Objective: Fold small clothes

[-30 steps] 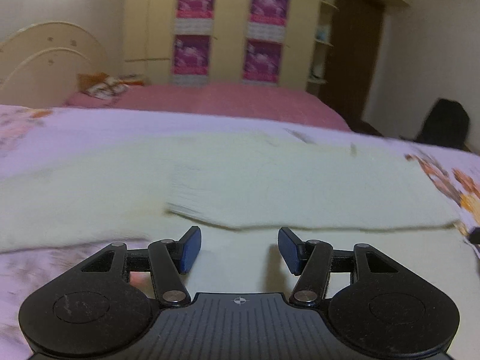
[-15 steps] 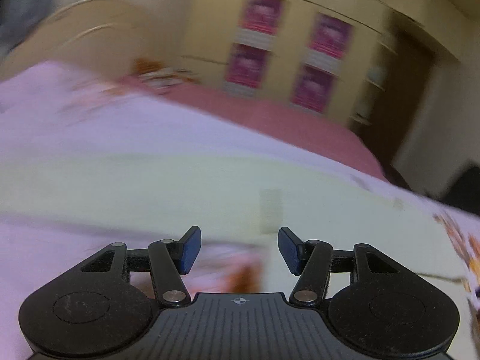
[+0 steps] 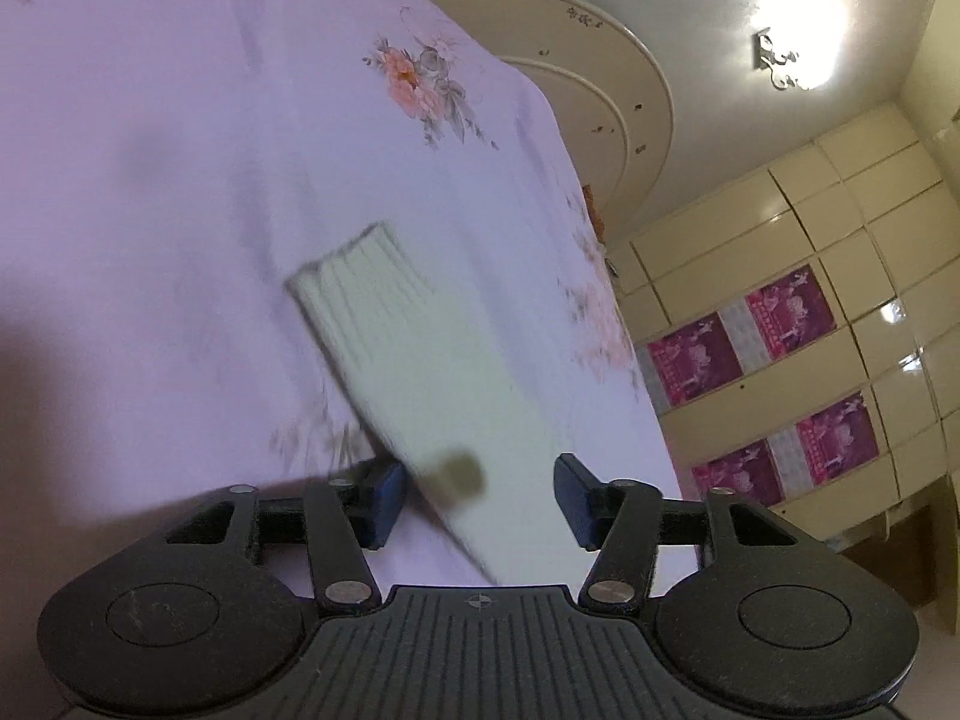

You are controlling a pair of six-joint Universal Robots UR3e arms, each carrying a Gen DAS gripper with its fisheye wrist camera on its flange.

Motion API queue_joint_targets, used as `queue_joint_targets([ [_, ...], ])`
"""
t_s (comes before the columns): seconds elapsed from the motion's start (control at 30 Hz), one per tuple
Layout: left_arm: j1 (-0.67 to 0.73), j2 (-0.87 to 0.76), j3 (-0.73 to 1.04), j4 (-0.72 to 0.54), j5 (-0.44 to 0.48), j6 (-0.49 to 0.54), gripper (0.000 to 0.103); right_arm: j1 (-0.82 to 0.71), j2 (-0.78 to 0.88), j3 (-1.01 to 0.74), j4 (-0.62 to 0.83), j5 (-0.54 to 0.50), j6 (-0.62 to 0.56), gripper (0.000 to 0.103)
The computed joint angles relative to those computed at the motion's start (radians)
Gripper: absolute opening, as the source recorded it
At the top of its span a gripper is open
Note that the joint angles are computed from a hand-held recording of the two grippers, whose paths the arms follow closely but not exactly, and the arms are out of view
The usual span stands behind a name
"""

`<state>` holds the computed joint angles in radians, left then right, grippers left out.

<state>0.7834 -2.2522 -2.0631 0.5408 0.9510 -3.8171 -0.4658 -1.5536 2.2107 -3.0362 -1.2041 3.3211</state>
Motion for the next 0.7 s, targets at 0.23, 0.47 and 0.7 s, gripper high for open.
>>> queue_joint_targets([
  [0.23,-0.023,-0.02,0.154,-0.131,0.027,0.054,0.003,0.153,0.154,-0.18,-0.022,-0.084,0.124,0.023],
  [0.47,-0.3,-0.002,0.431,-0.324,-0.049,0.416,0.003,0.231,0.268,-0.27,-0.046,-0.114,0.157,0.023],
  [0.7,-0.703,-0.173,0.911,-0.741,0.102,0.632,0.003,0.209,0.232,-0.231,-0.058,-0.108,0.181,0.023],
])
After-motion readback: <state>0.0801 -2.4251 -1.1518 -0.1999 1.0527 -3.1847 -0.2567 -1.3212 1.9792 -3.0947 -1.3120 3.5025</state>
